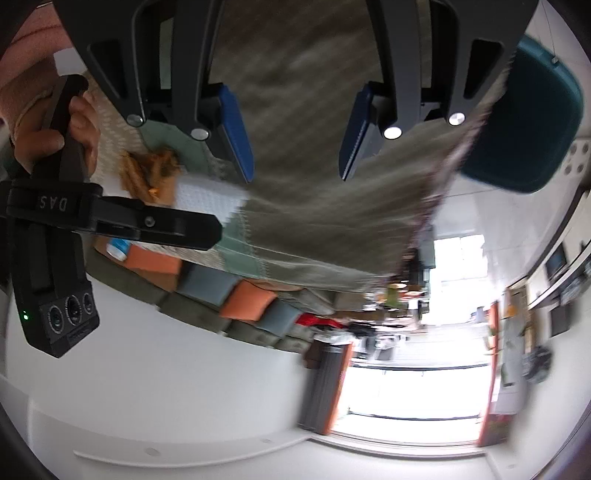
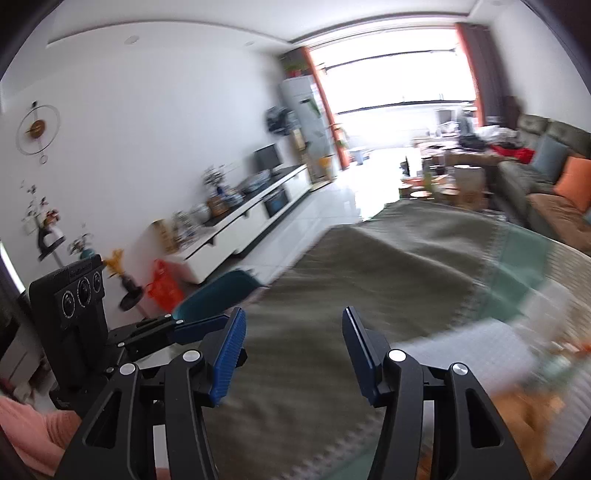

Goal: Collect trash
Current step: 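Grasp the white foam net with the left tool while the right tool grasps the copper foil wrapper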

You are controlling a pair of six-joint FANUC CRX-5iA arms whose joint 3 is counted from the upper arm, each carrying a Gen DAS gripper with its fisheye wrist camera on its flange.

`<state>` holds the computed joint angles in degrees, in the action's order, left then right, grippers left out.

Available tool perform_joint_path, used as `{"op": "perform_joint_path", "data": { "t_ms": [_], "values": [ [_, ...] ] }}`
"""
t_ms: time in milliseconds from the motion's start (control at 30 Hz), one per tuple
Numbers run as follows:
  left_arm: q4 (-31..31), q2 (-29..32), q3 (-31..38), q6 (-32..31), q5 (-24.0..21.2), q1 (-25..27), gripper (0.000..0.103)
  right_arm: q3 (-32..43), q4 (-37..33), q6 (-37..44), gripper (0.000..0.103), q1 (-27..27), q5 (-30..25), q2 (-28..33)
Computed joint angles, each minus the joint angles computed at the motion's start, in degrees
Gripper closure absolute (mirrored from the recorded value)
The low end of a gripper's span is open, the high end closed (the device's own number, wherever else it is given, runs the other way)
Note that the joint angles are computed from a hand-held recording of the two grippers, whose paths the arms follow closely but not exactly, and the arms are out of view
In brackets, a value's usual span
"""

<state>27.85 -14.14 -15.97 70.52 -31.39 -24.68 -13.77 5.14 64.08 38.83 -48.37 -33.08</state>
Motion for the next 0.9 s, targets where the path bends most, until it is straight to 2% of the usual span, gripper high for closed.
{"op": "perform_joint_path", "data": {
  "t_ms": [133, 300, 400, 500, 700, 900],
  "values": [
    [0.65, 3.26, 2.37, -2.78, 0.09, -3.36, 0.053, -6.73, 11.40, -10.19, 0.047, 2.31, -1.42, -6.00],
    [0.76, 6.70, 5.13, -6.12, -0.48, -6.22, 0.049, -11.28, 18.92, -18.01, 0.045, 3.01, -4.99, -10.49],
    [-1.03, 8.47, 7.38, -6.29, -1.23, -7.53, 0.049, -12.63, 20.22, -19.75, 0.044, 2.36, -6.98, -11.80],
    [-3.59, 10.11, 9.76, -5.85, -1.74, -9.01, 0.049, -12.98, 17.86, -18.23, 0.044, -0.42, -7.69, -12.57],
    [-11.25, 13.07, 15.23, -1.79, -4.40, -10.62, 0.049, -14.38, 17.85, -18.70, 0.043, -0.89, -9.06, -13.58],
    [-15.22, 15.47, 19.31, -0.07, -7.66, -11.34, 0.050, -14.96, 18.73, -18.46, 0.042, -0.73, -9.91, -13.24]
  ]
}}
